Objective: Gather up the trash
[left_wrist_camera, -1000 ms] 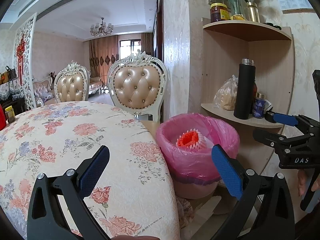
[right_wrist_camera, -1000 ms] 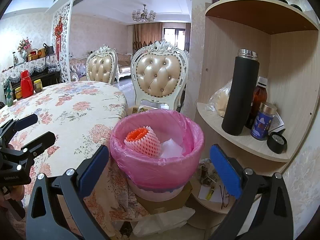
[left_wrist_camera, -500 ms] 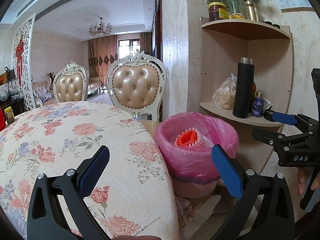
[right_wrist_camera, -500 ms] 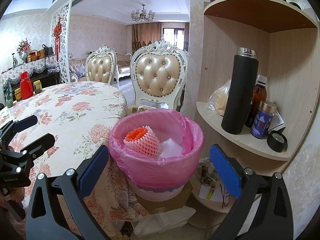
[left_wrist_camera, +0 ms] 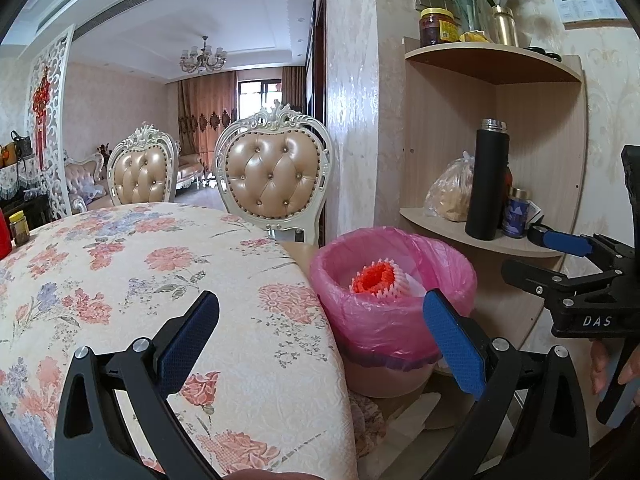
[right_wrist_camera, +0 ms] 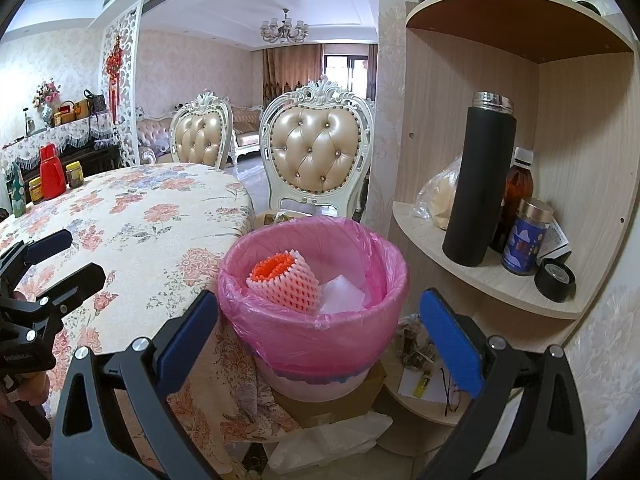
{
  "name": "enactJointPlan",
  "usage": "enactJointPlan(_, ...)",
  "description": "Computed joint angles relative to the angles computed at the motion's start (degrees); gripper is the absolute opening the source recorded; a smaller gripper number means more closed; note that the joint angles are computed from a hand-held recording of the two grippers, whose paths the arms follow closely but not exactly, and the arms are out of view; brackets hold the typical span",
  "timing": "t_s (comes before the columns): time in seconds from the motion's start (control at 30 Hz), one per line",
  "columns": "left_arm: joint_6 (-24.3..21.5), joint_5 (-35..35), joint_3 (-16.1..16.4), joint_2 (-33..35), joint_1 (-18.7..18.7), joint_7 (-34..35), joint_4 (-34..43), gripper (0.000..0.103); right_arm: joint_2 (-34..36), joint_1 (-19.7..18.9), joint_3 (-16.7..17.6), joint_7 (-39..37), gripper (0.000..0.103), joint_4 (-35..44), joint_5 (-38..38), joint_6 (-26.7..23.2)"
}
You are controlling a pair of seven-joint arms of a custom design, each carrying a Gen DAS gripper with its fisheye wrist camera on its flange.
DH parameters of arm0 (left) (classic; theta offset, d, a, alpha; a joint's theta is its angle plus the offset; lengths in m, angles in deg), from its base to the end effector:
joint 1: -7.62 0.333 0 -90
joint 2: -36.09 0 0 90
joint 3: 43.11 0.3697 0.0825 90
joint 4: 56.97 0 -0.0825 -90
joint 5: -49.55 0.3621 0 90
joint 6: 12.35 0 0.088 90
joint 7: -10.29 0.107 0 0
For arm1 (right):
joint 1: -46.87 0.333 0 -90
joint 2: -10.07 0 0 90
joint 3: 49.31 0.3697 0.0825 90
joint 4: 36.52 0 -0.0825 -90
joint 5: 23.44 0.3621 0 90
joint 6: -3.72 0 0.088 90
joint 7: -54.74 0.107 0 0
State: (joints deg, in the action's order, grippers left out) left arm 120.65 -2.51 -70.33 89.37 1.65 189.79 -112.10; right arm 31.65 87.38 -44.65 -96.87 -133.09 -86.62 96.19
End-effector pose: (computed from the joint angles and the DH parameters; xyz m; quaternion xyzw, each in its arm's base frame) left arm 0.7810 -0.3022 0.4432 -0.0914 0.8190 -0.5635 0.0589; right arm 0.5146 0.3765 0.4616 -0.2593 0.8093 -0.5070 0.1441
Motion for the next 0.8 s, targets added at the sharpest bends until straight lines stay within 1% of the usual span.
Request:
enactJointPlan(0.33,-3.6,1.5,0.4,1.0,-0.1,-1.6,2.2,0.096,0.3,0.0,-0.1,0.1,0.098,0.1,0.1,0.4)
enactJointPlan(0.57,-2.9,0.8,0.0,0.1,0.3,0.9,0.2,0.096,0.4,0.1,-0.2,0.4,0.098,0.1,0.0,0.6)
enactJointPlan(0.8,-3.5,1.8,0.9,0.9,-0.6,-1.4,2.1,0.096,0.5,0.2,-0.2,0.3,0.098,0.3,0.0,0.6)
